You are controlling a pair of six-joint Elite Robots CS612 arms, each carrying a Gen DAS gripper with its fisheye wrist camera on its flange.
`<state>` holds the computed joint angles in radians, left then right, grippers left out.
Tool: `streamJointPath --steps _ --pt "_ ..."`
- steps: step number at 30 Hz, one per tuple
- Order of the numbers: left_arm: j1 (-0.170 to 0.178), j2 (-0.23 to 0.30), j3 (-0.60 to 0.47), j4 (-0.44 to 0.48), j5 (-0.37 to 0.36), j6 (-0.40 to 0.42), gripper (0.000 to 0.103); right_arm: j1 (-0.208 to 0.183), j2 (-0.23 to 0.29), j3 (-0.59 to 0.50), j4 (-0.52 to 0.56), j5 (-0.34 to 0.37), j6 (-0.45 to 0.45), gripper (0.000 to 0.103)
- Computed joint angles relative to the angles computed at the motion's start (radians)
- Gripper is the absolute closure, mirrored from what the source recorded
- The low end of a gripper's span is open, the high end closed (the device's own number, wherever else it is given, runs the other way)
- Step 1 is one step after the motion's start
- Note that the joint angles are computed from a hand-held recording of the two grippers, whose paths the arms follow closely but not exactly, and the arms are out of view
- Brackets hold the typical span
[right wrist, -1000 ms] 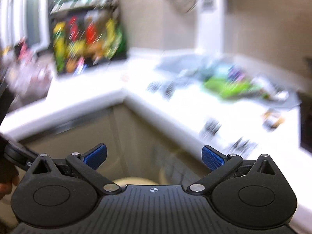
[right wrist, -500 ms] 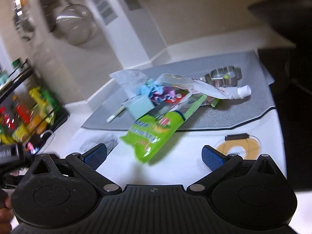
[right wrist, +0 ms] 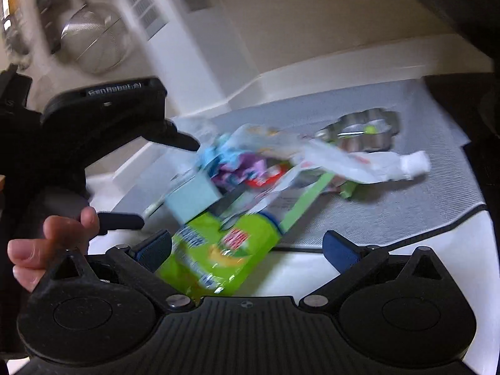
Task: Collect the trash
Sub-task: 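Grasp the light-blue milk carton with the left tool while the right tool grasps the green wrapper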
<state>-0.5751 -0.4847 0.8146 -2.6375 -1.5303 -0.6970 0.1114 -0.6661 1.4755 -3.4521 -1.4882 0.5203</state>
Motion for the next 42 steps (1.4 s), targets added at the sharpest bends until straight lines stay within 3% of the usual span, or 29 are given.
streamJointPath --steps 4,7,10,16,18,21,24,27,30,34,38,39,40,42 --pt "0.009 0.025 -0.043 0.047 -0.011 -0.031 0.0 -0.007 0.009 -0.005 -0.025 0.007 0.005 0.0" --pt "0.013 0.029 -0.052 0.092 0.023 -0.038 0.0 -0.011 0.011 0.0 -0.047 0.023 0.023 0.0" --pt "0.028 0.016 -0.023 0.087 -0.005 -0.073 0.0 -0.011 0.01 0.005 -0.06 0.027 0.034 0.0" --pt "0.028 -0.024 0.042 0.096 0.064 -0.001 0.0 0.002 0.0 0.001 -0.01 -0.018 -0.011 0.0" --pt "0.032 -0.025 0.035 0.114 0.045 -0.011 0.0 0.007 -0.005 -0.003 0.021 -0.038 -0.016 0.0" --pt "0.041 -0.022 0.029 0.068 -0.051 -0.023 0.0 0.006 -0.016 0.003 0.047 -0.056 0.033 0.0" --pt "0.032 -0.004 -0.001 0.062 -0.057 -0.006 0.0 0.002 -0.019 0.01 0.045 -0.056 0.029 0.0" --pt "0.022 0.027 -0.059 0.157 -0.035 0.003 0.0 0.002 -0.02 0.012 0.048 -0.056 0.004 0.0" --pt "0.015 0.012 -0.02 0.132 0.014 0.057 0.0 0.003 -0.021 0.013 0.05 -0.06 -0.01 0.0" --pt "0.023 -0.02 0.051 0.086 0.042 0.073 0.0 0.01 -0.017 0.01 0.045 -0.083 -0.017 0.0" --pt "0.028 -0.019 0.044 0.104 0.054 0.064 0.0 0.019 -0.013 -0.008 0.073 -0.112 -0.017 0.001" --pt "0.027 -0.021 0.044 0.107 0.051 0.056 0.001 0.022 -0.013 -0.016 0.089 -0.117 -0.017 0.013" --pt "0.026 -0.025 0.047 0.111 0.049 0.055 0.006 0.023 -0.016 -0.017 0.1 -0.115 -0.023 0.036" --pt "0.021 -0.033 0.047 0.148 0.054 0.068 0.029 0.022 -0.022 -0.013 0.117 -0.077 -0.037 0.063"
